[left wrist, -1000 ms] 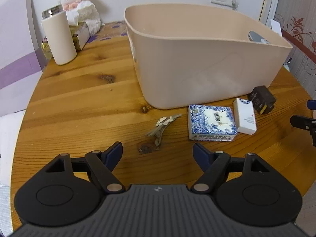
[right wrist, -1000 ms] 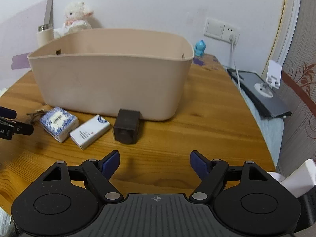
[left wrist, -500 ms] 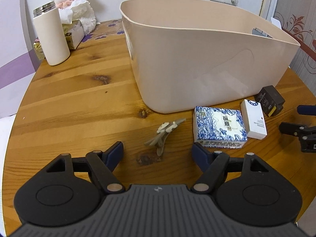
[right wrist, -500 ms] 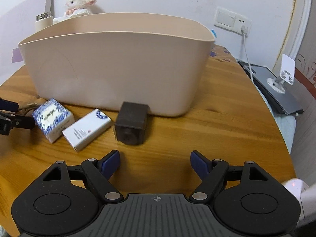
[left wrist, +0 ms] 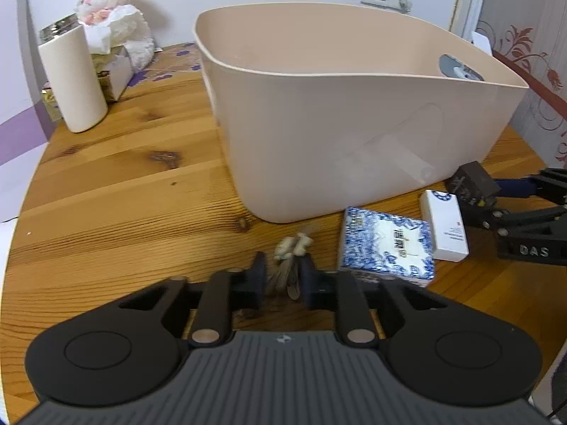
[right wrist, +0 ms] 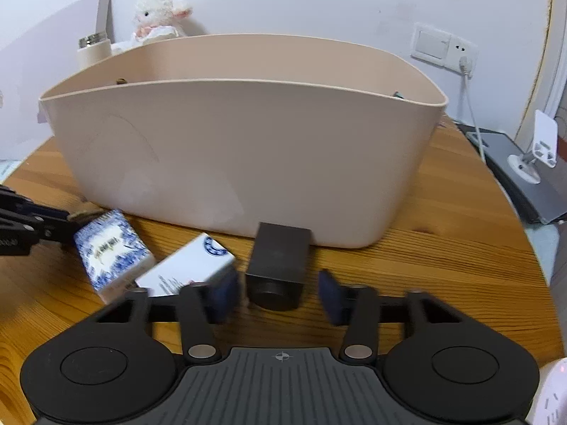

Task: Organize objects
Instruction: 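Grasp the metal hair clip with left gripper while right grasps black square object, then carry both items into the basket and open both grippers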

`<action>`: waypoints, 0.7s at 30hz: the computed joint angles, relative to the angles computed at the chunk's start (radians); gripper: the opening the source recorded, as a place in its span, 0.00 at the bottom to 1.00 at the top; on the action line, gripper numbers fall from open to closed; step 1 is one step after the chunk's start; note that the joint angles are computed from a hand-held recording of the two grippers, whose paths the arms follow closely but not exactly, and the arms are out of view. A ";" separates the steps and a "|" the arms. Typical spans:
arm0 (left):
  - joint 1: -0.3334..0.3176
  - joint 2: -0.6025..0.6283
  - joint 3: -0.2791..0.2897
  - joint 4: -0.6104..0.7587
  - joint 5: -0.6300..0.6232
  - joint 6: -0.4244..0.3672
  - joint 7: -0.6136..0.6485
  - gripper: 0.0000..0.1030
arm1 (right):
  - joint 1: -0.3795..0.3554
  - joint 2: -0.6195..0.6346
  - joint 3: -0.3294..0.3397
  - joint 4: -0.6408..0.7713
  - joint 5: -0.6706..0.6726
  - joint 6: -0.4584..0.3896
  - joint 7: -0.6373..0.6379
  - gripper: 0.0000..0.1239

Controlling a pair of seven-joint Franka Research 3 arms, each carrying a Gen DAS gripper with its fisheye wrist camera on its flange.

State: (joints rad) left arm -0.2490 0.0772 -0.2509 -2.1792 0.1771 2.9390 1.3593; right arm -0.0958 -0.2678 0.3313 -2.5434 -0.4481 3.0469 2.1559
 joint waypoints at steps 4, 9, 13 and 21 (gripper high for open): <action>-0.002 -0.001 0.002 -0.004 0.015 0.009 -0.013 0.18 | -0.021 -0.005 0.031 0.008 -0.040 -0.015 0.029 0.23; -0.008 -0.010 0.009 -0.014 0.052 0.013 -0.065 0.18 | 0.010 -0.032 0.015 -0.007 -0.048 -0.039 0.023 0.23; -0.011 -0.021 0.012 -0.030 0.094 0.022 -0.086 0.18 | 0.013 -0.076 0.020 -0.032 -0.053 -0.047 0.026 0.23; -0.017 -0.085 0.004 -0.081 0.057 0.062 -0.044 0.12 | -0.009 -0.206 0.049 -0.090 0.003 -0.032 -0.012 0.23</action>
State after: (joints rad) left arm -0.2664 -0.0073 -0.2468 -2.2605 0.2345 3.0007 1.3157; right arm -0.1048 -0.4741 0.3806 -2.6339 -0.4450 3.0149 2.1436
